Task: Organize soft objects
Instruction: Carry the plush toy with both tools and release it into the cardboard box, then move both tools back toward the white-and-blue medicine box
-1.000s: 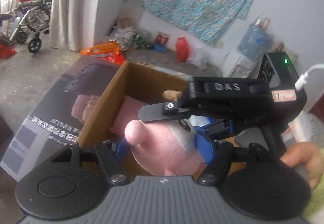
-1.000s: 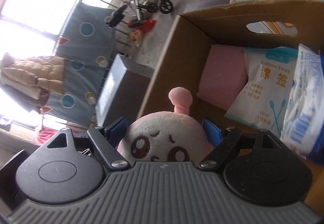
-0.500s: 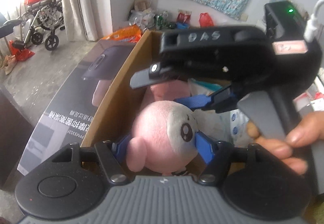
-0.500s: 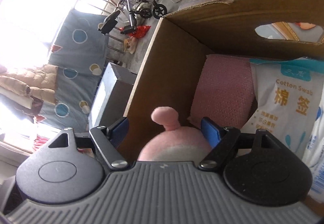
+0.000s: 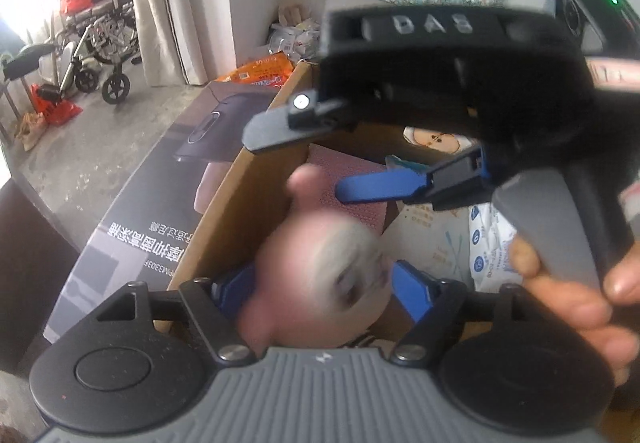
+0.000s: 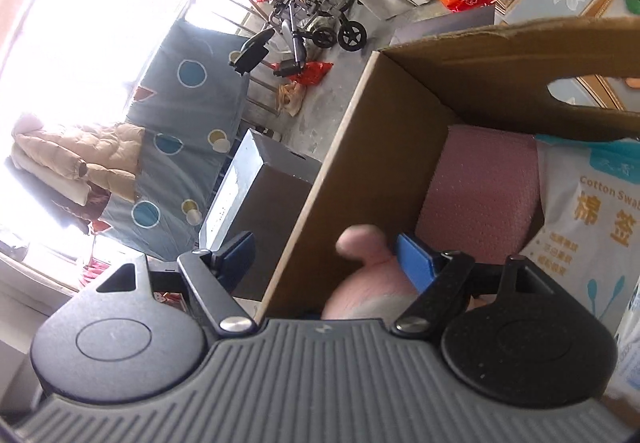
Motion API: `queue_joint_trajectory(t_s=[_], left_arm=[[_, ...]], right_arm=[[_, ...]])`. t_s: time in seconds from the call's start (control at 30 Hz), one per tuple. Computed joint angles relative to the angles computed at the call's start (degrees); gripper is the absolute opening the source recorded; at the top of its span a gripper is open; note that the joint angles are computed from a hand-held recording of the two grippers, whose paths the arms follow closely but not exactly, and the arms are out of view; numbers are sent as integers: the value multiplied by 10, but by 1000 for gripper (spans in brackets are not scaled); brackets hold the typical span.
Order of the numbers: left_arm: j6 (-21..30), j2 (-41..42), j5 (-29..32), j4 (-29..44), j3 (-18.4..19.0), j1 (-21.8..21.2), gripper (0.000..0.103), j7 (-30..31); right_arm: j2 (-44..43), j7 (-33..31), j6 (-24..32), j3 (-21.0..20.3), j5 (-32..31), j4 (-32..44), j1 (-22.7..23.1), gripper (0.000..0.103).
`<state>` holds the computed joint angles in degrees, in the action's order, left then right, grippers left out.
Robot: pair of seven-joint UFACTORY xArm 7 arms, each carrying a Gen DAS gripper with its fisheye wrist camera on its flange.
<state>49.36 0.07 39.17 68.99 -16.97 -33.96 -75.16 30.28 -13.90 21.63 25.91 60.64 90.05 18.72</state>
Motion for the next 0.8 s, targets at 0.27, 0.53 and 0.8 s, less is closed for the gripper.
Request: queue_joint_trajectory(t_s=[0.27,0.53,0.8], left_arm=[[7,-36,13,-20,-11,6,82,-28],[9,-69,14,-28,-42,9,87,-34],[15,-50,20,12,-70,-18,88,-12]], right_arm=[[-42,-37,-7,5,50,-37,-17,79],[-140,-103,9,-19,150,-116,-16,81],[-295,-101,5,-78,194,-255,17,83]])
